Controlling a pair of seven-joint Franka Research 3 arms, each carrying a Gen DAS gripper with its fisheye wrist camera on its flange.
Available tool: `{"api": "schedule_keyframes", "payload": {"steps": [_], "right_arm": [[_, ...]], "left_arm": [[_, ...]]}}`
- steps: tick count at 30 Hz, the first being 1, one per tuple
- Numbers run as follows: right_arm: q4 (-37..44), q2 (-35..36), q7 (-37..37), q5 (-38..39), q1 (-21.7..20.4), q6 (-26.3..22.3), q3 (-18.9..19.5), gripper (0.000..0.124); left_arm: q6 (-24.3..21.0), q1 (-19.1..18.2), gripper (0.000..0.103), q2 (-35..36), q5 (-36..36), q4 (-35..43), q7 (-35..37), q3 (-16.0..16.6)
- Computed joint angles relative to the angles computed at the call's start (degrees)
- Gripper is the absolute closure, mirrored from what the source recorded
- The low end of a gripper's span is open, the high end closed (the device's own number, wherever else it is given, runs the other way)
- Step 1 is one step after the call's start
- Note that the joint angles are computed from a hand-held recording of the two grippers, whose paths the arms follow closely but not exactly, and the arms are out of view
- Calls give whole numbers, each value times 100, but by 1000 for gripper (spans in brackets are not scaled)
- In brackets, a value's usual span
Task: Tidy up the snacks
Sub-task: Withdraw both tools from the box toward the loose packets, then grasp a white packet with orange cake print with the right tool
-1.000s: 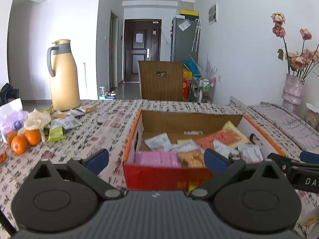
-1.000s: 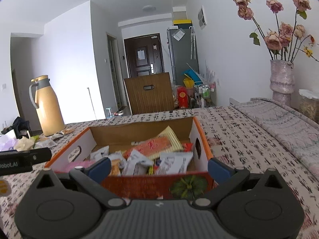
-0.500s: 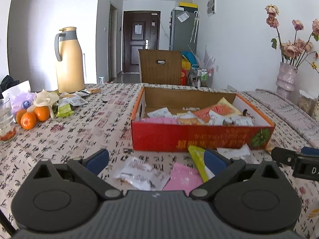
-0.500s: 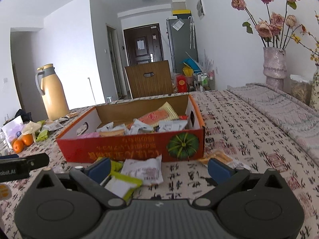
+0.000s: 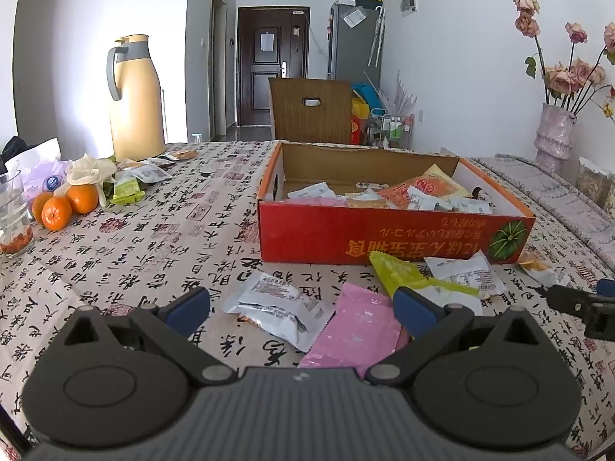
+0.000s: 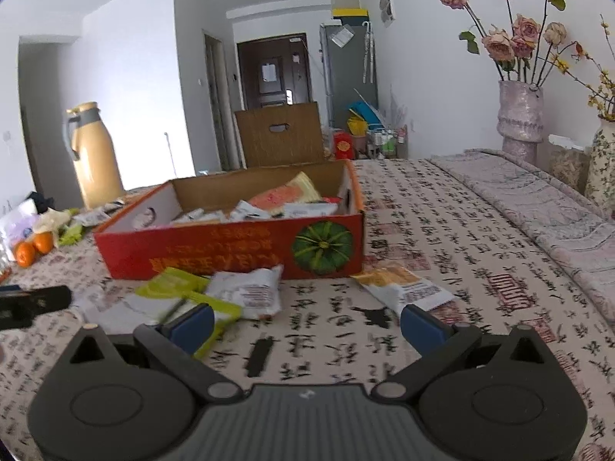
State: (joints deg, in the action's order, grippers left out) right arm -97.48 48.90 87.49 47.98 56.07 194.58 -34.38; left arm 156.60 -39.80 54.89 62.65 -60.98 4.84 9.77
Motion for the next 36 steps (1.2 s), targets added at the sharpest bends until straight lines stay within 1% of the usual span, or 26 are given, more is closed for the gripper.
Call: {"api": "schedule_keyframes", "payload": {"steps": [4, 6, 9, 14, 17, 19, 21, 22, 25, 27, 28, 29, 31, 36], "right_arm": [[149, 242, 114, -207, 52, -469, -449, 21], [304, 351, 227, -415, -47, -766, -601, 21], [646, 416, 282, -796, -451, -1153, -491, 23], [1604, 702, 368, -1412, -1226, -2043, -188, 26], [2105, 978, 644, -1727, -1416, -2411, -247, 31], [2348, 1025, 701, -1835, -1656, -2555, -50, 33], [2488, 975, 657, -1863, -1966, -2631, 309, 42], [2555, 953, 636, -1866, -2124, -2691, 504, 48], [2429, 908, 757, -2066, -2142, -2525, 586, 53], [2264, 815, 809, -2202, -2128, -2388, 647, 62], [2185, 756, 820, -2271, -2133, -2337, 692, 71], [2114, 707, 847, -2348, -2121, -2290, 713, 75], [1929, 658, 997, -2541, -1969, -2164, 587, 77], [1645, 674, 1585, -2886, -1604, -1889, 216, 77]], "left_arm": [[-77, 72, 0, 116, -161, 192, 182, -70], [-113, 101, 0, 197, -267, 329, 299, -92], [-170, 140, 0, 315, -439, 516, 508, -117], [-263, 172, 0, 486, -732, 791, 787, -119], [-279, 173, 0, 547, -847, 885, 851, -93], [-270, 171, 0, 561, -898, 908, 883, -72], [-235, 172, 0, 571, -922, 917, 903, -49], [-223, 178, 0, 581, -942, 929, 920, -47], [-205, 195, 0, 600, -1009, 952, 964, -47], [-231, 222, 0, 651, -1088, 1028, 1034, -75], [-232, 234, 0, 677, -1128, 1064, 1066, -87], [-238, 248, 0, 712, -1174, 1116, 1110, -101], [-256, 255, 0, 758, -1246, 1184, 1179, -107], [-272, 244, 0, 789, -1340, 1218, 1251, -71]]}}
